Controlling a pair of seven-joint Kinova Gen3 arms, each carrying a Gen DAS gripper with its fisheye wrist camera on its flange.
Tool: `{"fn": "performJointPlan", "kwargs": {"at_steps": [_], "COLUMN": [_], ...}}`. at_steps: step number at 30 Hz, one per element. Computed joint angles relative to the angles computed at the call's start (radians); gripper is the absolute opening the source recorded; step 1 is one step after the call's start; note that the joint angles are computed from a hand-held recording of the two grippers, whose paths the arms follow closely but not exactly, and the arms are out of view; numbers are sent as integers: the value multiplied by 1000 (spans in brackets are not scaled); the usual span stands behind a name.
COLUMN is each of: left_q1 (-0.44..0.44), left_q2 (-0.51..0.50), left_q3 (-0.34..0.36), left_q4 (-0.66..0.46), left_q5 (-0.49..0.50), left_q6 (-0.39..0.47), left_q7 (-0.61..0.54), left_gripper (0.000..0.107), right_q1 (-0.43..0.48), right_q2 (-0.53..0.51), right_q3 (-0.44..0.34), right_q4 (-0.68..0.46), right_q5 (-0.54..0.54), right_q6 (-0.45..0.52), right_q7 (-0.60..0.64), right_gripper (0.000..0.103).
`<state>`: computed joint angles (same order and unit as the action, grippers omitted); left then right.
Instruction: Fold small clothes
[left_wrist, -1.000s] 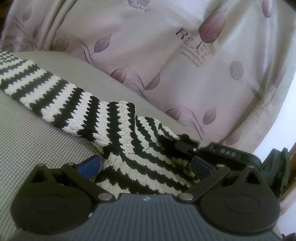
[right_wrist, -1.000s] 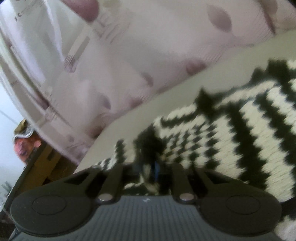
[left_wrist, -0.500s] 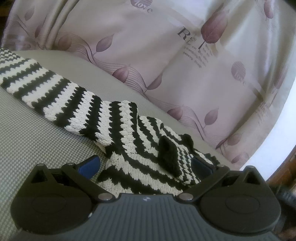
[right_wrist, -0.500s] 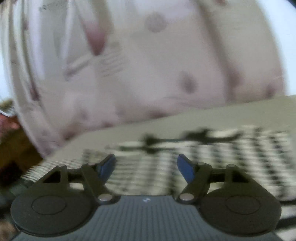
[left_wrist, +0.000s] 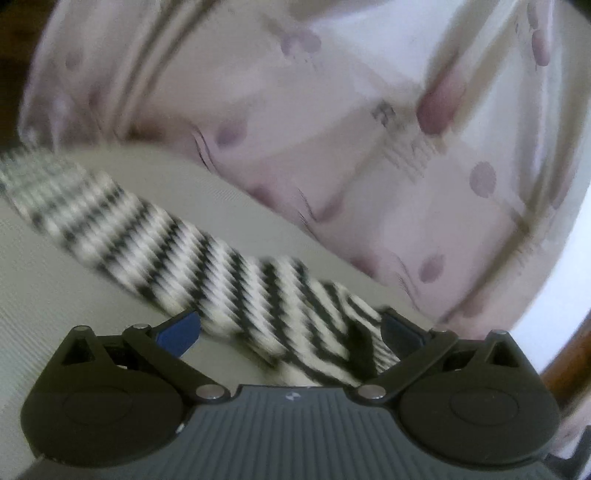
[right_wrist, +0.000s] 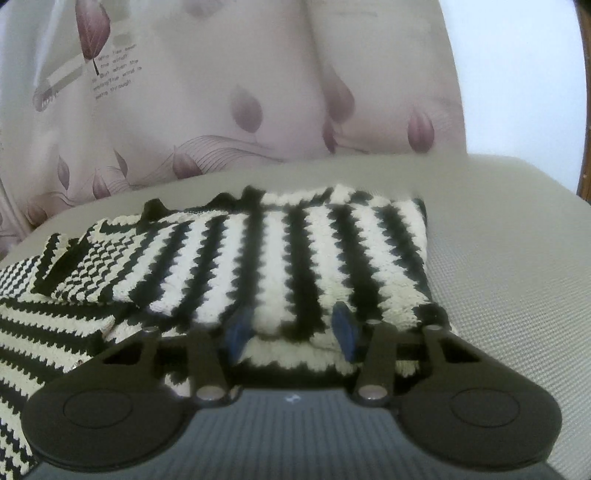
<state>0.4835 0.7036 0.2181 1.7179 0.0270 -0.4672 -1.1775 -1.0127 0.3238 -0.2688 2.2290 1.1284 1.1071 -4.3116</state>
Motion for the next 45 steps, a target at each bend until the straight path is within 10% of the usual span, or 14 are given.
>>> {"fn": "performJointPlan", "kwargs": {"at_steps": [6,15,21,22,23,30,36,45], "left_q1": [-75,-485,-576,-582,-576,-358,-130,7], "left_q2": [-48,83,166,179,197,113,30,-27], "left_q3": [-101,168,305,317,317,46,-186,-172], "left_q4": [7,-183,-286,-309,-343,-294,-243,-253], "left_q5": [94,-141,-112,-114,-105,65,-25,-26], "left_q6": [62,304,368,399,436,337,225,142], "left_q7": [5,259,80,53,32,1,130,17], "left_gripper": [102,81,72,50,1,7,7,7], "right_q1": [-4,9,7,7,8,7,0,-9], "right_q2": [-16,-5,-4,-5,-4,-3,-11,-27], "right_q3": [-10,-6,-3,-2,-2,1,-1,-27], "right_q4": [38,9,5,6,4,-4,21,92], "right_q5": [25,3,1,1,-1,-12,15,85], "right_q6": [-8,-7,-7,-8,-7,-4,-13,-13], "right_q7": [-57,23,29,29,34,59,-3,-184], "right_gripper": [51,54,54,54,54,55,55,55]}}
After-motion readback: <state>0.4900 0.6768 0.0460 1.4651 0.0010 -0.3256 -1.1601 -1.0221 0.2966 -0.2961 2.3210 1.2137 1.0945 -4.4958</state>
